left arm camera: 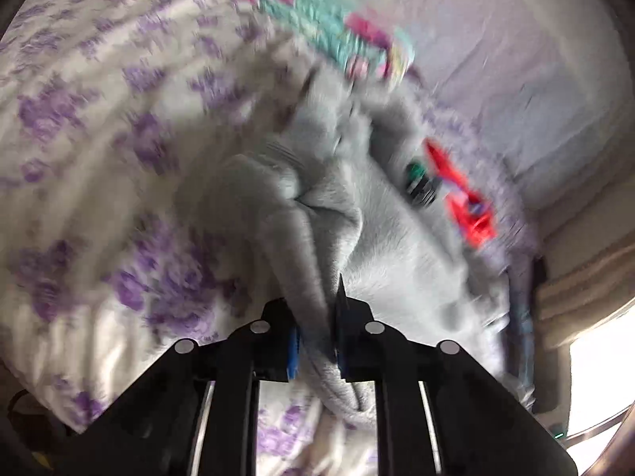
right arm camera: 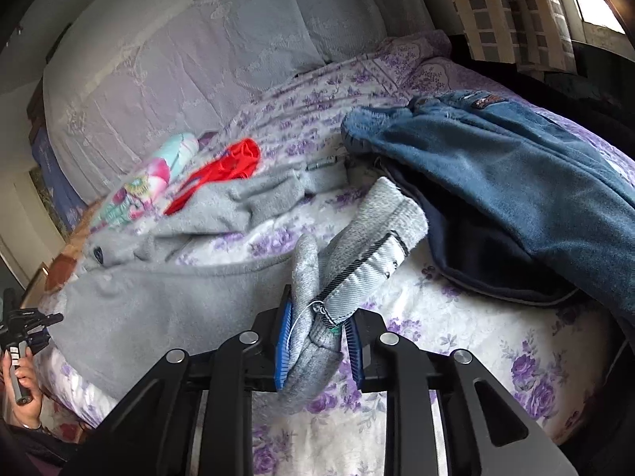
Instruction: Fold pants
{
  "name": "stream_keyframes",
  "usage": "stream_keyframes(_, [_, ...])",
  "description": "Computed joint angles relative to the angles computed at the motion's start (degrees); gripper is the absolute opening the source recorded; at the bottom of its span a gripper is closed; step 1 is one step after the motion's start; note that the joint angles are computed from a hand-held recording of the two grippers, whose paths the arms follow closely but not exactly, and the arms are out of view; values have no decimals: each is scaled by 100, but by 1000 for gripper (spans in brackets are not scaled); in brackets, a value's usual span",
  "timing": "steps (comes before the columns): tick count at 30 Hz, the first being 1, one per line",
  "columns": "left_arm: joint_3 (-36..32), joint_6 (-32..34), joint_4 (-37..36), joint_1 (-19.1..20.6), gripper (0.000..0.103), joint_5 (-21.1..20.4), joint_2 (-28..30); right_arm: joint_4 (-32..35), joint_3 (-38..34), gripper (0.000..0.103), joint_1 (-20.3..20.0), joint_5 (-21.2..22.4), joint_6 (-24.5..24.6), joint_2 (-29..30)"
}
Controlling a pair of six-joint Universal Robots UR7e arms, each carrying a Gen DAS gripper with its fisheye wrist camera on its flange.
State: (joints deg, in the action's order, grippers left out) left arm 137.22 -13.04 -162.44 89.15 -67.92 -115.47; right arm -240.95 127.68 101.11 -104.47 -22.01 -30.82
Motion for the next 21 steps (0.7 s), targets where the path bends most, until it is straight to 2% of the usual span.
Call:
stream_keyframes(2, [56, -189, 407, -327, 12, 438, -561, 67, 93, 24, 43, 133, -61, -55])
stream_keyframes(3, [86, -302, 799, -549, 12, 712, -939, 92, 108, 24, 104, 57, -124, -42])
stream_keyframes(6, [194, -652, 1647, -833, 13, 1285, -1386, 558, 45, 25, 301, -532, -21, 11])
stream_keyframes(8, [266, -706, 1877, -579, 16, 1440, -1252, 794, 7, 27, 311, -804, 9, 70])
stream_keyframes(9, [263, -629, 1790, -300, 23, 1313, -1078, 945, -4, 32, 283, -943, 33, 95])
stream_keyframes(10, [245, -572, 1604, 78, 25, 1016, -907, 946, 14, 35, 243, -964, 48, 105])
stream_keyframes(11, [247, -444, 1472, 215, 28, 833, -884, 831, 91, 42, 167, -849, 52, 100])
stream_keyframes(12, [241, -467, 1543, 150, 39, 891, -947, 680, 148, 47, 160, -880, 73, 76])
stream_keyframes(13, [242, -580, 1754, -61, 46, 1188, -1139, 460, 174, 55, 206, -998, 83, 75])
stream_keyframes(14, [249, -682, 1915, -280, 57, 1509, -1305, 210, 217, 61, 242, -1056, 40, 62])
stream_keyframes(16, [262, -895, 2371, -954, 59, 2416, -1845, -602, 226, 62, 401, -1307, -222, 152])
stream_keyframes(17, [233, -1017, 2581, -1282, 61, 2795, -2072, -1044, 185, 68, 497, -1423, -450, 169])
stream_keyframes(18, [188, -1161, 2836, -1698, 68, 3231, -2349, -1246, 154, 74, 524, -1360, -555, 110])
stream_keyframes(20, [41, -1306, 3024, -2147, 72, 3734, -2397, -931, 147, 74, 392, -675, -334, -234])
stream_keyframes(21, [-44, -1245, 2916, -2231, 72, 3778, -2265, -483, 94, 74, 319, -303, -153, -422])
